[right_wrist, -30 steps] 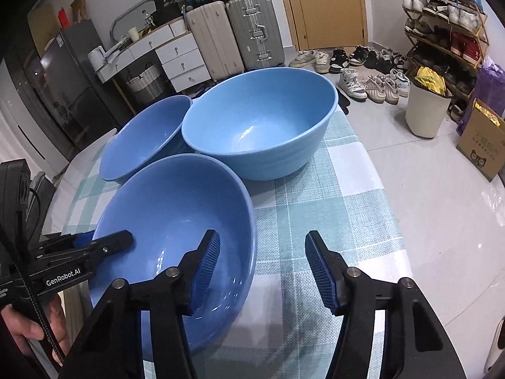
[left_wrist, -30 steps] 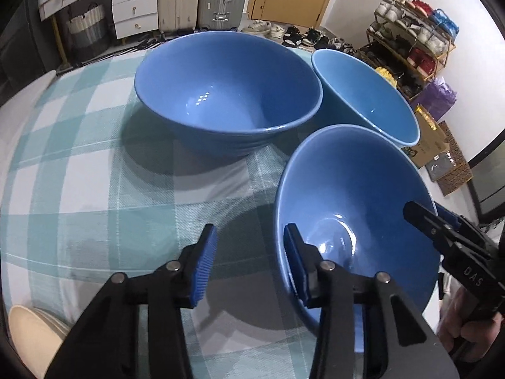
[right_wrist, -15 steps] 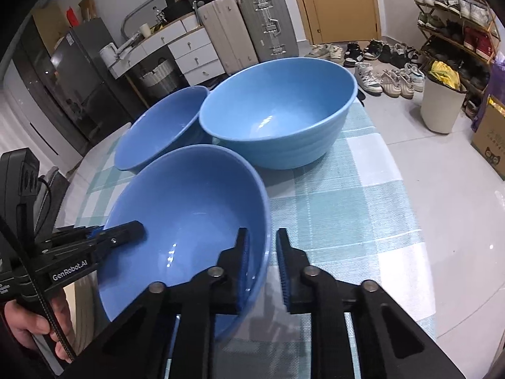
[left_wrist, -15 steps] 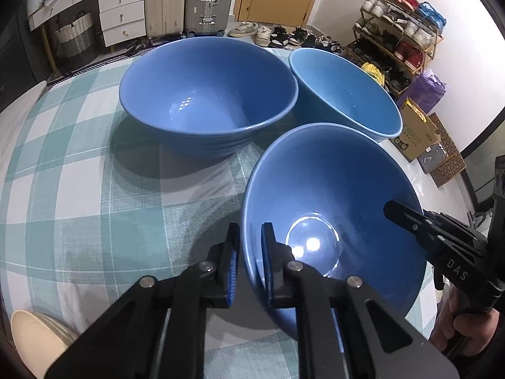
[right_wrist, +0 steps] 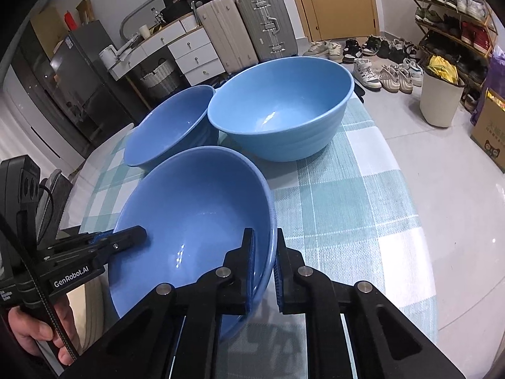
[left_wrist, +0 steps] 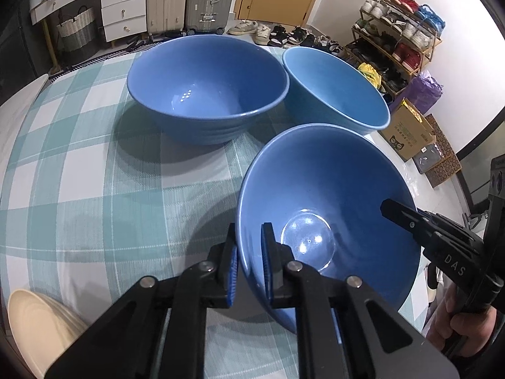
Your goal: Organize plates and bowls
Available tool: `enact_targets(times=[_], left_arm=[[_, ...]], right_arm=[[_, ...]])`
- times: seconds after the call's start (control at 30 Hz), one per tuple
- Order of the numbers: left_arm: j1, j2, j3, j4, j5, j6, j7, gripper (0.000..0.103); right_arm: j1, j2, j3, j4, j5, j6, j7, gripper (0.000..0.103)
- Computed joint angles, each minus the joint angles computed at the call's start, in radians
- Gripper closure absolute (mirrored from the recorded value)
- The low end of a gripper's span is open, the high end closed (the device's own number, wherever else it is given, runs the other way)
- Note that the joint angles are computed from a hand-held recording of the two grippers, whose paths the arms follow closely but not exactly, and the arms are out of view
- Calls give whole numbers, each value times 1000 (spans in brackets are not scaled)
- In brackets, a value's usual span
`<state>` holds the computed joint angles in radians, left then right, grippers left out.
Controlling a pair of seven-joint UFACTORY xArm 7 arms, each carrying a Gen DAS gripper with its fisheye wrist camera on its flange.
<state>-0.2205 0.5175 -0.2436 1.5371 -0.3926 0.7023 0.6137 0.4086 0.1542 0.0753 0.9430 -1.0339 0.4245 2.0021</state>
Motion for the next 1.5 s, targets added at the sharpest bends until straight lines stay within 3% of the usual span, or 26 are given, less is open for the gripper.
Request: enact_targets(times=[0.43,0.77,1.1,1.5], left_arm=[[67,-158,-2,-208,-124,-5,118,92],[77,-331,46,-420,-261,-18,256,92],[58,-364,83,-478,-277,-16,272,92],[53,-372,90,-494,-284,-10,286,92]], right_arm=[[64,-49,73,-35,22,75,90,92],[144,-57,136,-25,68,170,148,92],[201,-40,148,5,124,239,143,92],[202,-49,148,-7,139,233,137,92]])
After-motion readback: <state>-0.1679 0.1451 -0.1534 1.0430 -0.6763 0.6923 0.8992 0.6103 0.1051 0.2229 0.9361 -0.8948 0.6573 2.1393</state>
